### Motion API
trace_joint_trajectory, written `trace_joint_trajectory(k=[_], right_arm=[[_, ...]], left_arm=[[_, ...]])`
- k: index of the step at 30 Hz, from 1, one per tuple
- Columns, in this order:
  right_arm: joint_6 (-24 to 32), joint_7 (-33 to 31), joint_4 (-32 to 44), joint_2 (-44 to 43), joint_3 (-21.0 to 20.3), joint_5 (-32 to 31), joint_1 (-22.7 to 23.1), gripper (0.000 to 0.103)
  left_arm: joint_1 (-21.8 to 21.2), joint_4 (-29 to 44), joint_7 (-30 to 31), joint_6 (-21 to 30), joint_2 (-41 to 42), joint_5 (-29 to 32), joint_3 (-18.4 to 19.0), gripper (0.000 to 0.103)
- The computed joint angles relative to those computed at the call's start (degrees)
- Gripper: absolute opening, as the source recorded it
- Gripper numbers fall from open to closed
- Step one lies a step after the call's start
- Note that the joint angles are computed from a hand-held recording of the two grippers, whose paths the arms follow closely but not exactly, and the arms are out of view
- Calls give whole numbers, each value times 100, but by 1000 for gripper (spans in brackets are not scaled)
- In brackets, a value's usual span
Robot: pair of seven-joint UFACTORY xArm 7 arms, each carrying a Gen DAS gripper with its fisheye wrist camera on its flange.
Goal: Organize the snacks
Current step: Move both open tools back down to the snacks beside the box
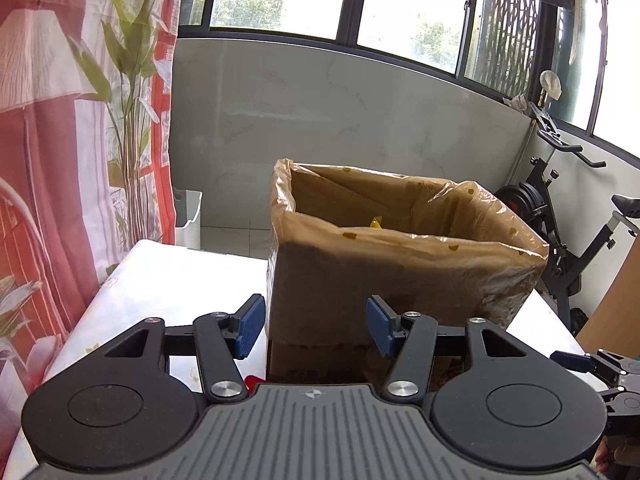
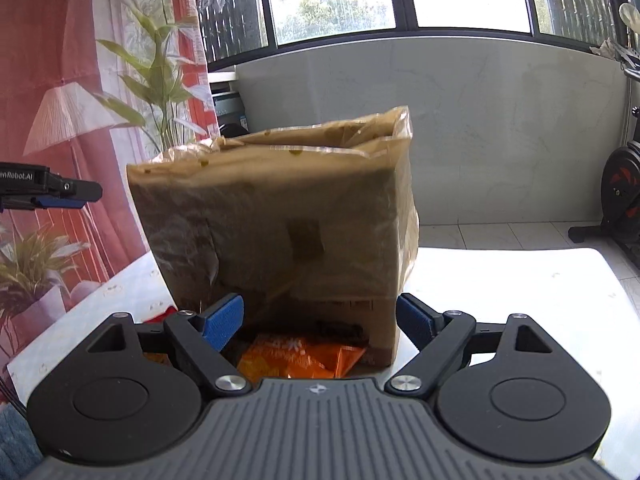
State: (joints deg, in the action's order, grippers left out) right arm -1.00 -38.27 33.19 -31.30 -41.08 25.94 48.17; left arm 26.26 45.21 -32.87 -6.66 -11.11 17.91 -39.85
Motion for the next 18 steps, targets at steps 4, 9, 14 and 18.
trace_joint_trajectory(k=[4,9,14,18], right_arm=[[387,-49,-391,125,619,-194,-742,86],[531,-460,-609,417,977,-146,-1107,88],[344,-975,-536,754,589,398,-683,89],[325,-1456,-524,776,75,956,-155,85]], left_arm=[[-29,-296,-198,157,-69,-19,-8,58],[243,-656,-625,152,-209,153,-196,58],[624,-850,-927,192,-305,229,-537,58],[690,-887,-1153,253,-240,323,-582,58]])
